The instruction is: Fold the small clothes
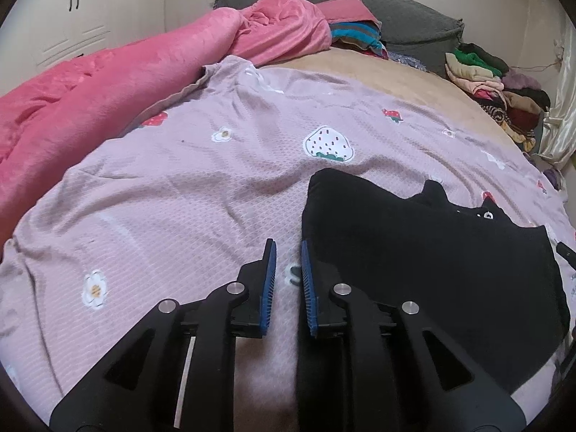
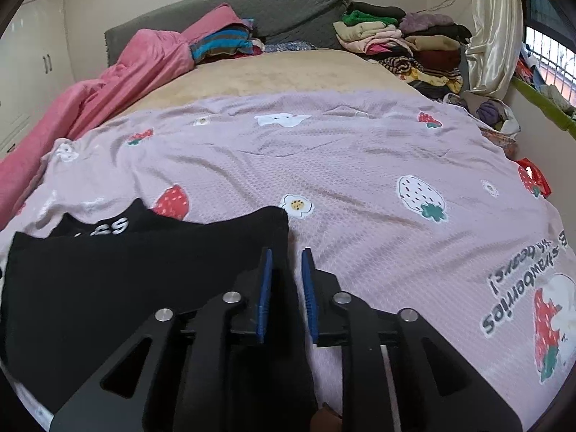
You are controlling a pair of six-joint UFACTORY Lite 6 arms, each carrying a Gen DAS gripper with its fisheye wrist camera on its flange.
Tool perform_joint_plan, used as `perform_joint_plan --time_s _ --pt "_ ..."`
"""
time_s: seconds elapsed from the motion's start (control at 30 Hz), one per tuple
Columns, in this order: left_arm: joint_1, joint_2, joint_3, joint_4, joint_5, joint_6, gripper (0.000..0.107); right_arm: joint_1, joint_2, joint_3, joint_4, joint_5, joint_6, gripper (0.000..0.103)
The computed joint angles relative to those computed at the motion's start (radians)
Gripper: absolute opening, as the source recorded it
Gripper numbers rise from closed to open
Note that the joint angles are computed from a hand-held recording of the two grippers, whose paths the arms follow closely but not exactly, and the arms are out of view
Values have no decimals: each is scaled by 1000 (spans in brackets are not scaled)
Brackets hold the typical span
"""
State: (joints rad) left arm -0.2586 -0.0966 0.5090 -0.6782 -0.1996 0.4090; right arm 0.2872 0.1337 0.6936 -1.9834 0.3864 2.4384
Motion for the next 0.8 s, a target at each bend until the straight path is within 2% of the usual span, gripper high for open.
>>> perform_joint_plan --time_s 0.1,0.17,0.3,0.4,0.6,0.7,0.8 --pt "-19 -85 -45 -150 15 140 24 44 -105 -74 74 2 -76 29" --pt "-50 -142 -76 -335 4 313 25 82 -178 -125 132 0 -133 30" --pt "-121 -248 -133 -597 -7 539 29 163 -293 -210 252 5 -230 38" --pt "-204 -301 -169 -789 -26 696 33 249 -335 -246 346 24 -304 39" --pt "-355 -358 -212 -1016 -86 861 33 376 -359 -272 446 58 -342 42" --pt "-411 -374 -220 -1080 -114 904 35 425 -363 -272 493 85 -368 47" --pt "-426 -368 -228 -1111 -98 920 39 439 -365 -270 514 88 -382 49"
